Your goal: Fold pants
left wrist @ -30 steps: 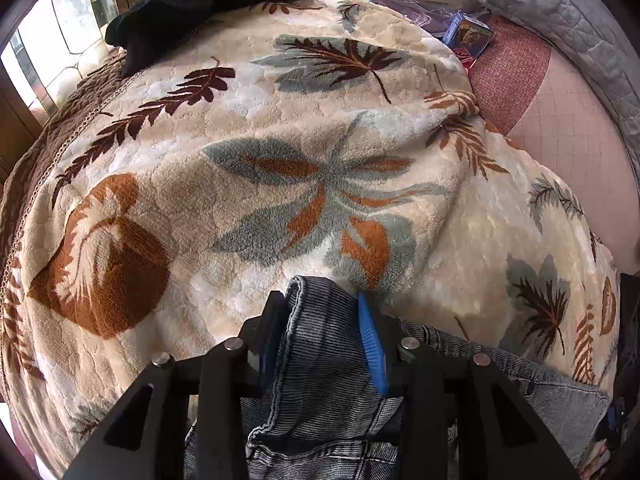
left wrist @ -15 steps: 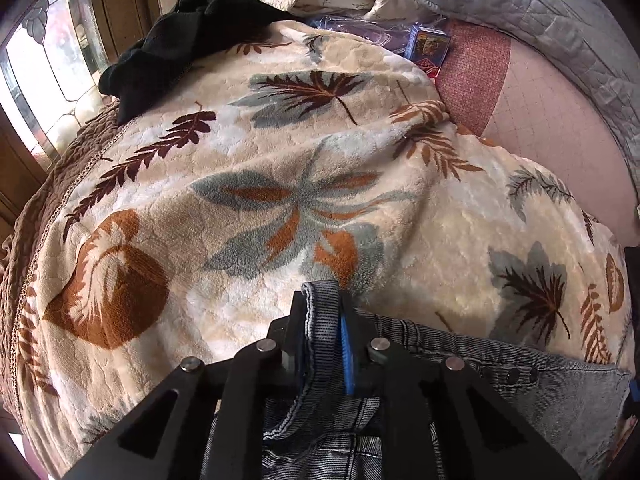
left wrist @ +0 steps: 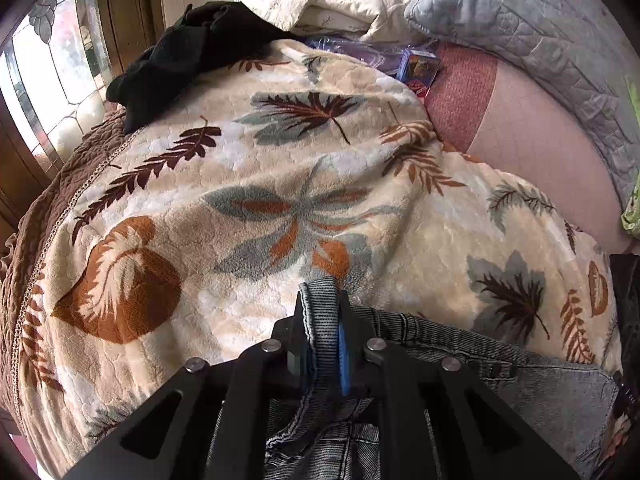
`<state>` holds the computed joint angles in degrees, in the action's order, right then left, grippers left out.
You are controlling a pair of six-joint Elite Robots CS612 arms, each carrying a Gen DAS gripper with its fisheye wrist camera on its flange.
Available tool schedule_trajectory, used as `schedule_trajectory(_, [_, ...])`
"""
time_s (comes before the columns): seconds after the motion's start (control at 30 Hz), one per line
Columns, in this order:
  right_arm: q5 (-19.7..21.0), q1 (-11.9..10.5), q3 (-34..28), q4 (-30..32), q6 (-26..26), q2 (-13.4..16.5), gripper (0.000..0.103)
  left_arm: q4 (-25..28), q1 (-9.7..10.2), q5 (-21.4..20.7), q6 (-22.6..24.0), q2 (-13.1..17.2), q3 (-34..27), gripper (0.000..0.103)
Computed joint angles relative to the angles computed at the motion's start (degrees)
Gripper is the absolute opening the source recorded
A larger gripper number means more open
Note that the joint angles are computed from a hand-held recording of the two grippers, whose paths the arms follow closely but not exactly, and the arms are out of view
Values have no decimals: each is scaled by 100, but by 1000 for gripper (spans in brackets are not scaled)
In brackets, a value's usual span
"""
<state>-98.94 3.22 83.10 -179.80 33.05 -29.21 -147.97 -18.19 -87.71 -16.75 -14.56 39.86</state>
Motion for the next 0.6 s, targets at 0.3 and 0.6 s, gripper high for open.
schedule_trajectory(0.3, [-175, 145, 1302, -2411, 570, -704, 13, -1965, 143, -603, -18, -1233, 2113, 11])
schedule_trajectory(0.6, [-86, 425, 2814, -3706, 883, -1270, 13, -3754, 294, -975, -17, -2269, 4385, 11])
